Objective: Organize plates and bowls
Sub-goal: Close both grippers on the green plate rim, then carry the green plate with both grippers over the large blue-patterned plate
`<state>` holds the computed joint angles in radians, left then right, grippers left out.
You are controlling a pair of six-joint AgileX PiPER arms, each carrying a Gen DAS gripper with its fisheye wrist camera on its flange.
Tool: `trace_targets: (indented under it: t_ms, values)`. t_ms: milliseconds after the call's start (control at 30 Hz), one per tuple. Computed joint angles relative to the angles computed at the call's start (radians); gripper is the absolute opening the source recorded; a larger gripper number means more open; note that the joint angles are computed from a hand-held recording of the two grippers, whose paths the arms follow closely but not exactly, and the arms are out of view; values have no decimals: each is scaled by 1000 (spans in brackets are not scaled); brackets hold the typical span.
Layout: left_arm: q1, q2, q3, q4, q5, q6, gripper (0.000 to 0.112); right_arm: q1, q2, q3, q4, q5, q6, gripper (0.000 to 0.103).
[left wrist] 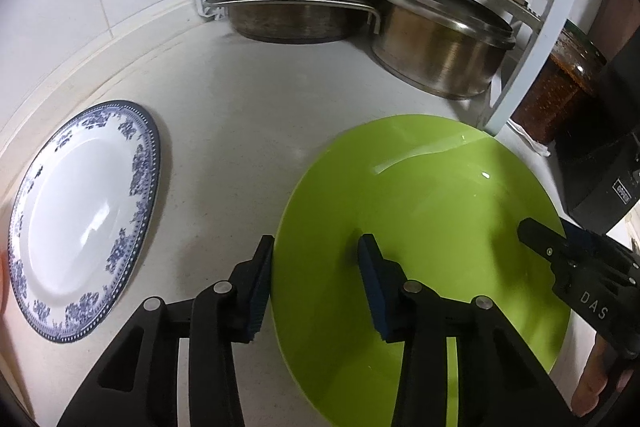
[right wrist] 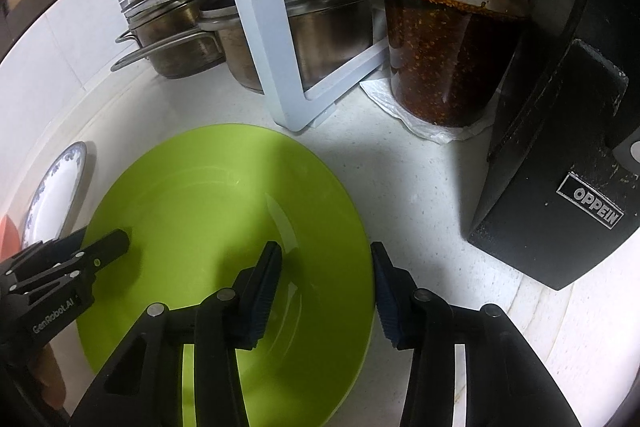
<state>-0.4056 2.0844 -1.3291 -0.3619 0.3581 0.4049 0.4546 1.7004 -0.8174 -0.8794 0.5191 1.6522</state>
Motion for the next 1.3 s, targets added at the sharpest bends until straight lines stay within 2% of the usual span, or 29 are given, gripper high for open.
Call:
trace_targets:
  t_ms: [133,367,700,833,1067,1300]
  values:
    - [5,-25,38,-4,-23,5,41,12,-6,7,-14,-2,25,44]
    - [39,-112,142,-84,-51,68,41,91,-27,-13,-23,76,31,43]
    - [142,-335,340,-126,-94,93,41,240,-61,-103,3,187,-9,43]
    - [207,-408,404,-166,-76,133,41,310,-43,-167,17,241,-38,43]
    - [338,-548,526,-273,-65,271,41,415,-20,-243,37,284,-55,43]
    - [524,-655,615,-393,5,445,41,522,29,-354,60,345,-91,43]
